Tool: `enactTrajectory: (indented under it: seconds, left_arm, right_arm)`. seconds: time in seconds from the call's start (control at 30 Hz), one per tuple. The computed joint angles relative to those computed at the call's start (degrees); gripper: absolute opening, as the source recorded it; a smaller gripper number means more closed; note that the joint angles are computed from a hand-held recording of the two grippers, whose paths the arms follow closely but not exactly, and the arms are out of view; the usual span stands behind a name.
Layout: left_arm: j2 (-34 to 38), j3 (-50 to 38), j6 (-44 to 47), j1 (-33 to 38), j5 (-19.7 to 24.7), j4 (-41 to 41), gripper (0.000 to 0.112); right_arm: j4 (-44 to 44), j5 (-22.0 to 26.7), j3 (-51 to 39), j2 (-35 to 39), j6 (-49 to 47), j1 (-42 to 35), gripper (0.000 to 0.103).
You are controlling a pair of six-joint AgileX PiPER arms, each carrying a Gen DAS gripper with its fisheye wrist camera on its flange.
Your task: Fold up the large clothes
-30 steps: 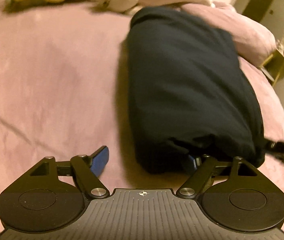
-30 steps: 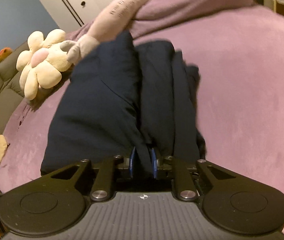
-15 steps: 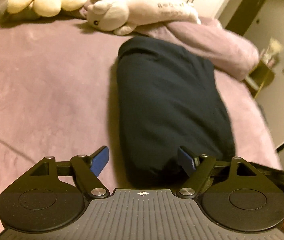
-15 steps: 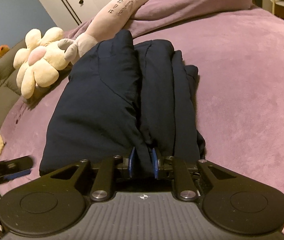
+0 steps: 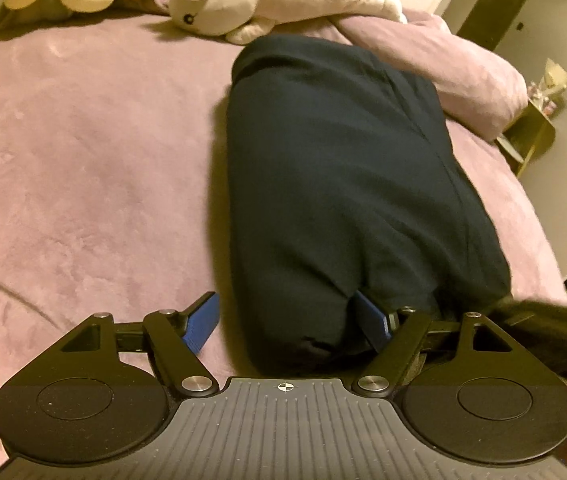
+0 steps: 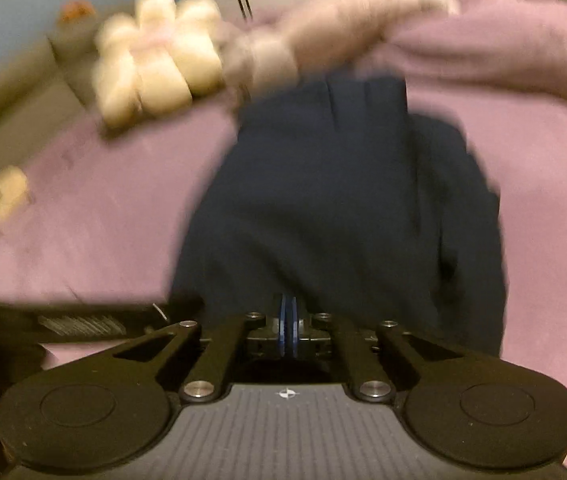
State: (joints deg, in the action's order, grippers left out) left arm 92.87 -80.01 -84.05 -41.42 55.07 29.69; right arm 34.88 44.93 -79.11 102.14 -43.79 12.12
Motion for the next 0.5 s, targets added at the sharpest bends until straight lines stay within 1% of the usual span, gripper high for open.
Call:
enactTrajectory:
  seconds: [0.03,0.1,0.17,0.23,0.33,0.4,0.47,0.5]
  left_arm:
    - [0.5,0.3,0.7,0.3,-0.9,-0.6,0.082]
    - [1.4,1.0,0.7,0.8,-2.7,-1.4,0.086]
    - [2.1,1.3,0.0,1.3,-3.7,-1.4,0.089]
    - [2.9,0.5,0.7,1.6,-3.4,-1.5,0.092]
    - [3.7,-1.2,1.5,1.3,-1.3,-1.2,0.093]
    - [3.7,-2.4,0.0,-0.1,1.3,0.1,0.093]
    - [3.6,-3.6,-1.3,-1.5,4.2,1.3,0.093]
    - [3.6,-4.3,-1.5,-2.2,5.6,1.9,0.093]
  right_arm:
    - [-0.3,-1.3,0.7,0.8,-0.1,0.0,0.0]
    - [4.0,-2.8,2.3,1.8,-4.3,-1.1,0.0]
    - [3.6,-2.6,1.5,2.3,-4.8,-0.9,0.0]
    - [3.1,-3.4,1.6,2.6,-5.0,-0.1,0.0]
    - [3.2,-3.9,3.1,0.9,-5.5,-0.1,0.0]
    - [5.2,-3.7,4.9,-1.3,-7.7,-1.0,0.0]
    - [6.3,-2.1,6.2,-3.6,-7.4,-2.6,0.0]
    - [6.3,-1.6,6.8,-4.8,-7.0,-3.4,0.002]
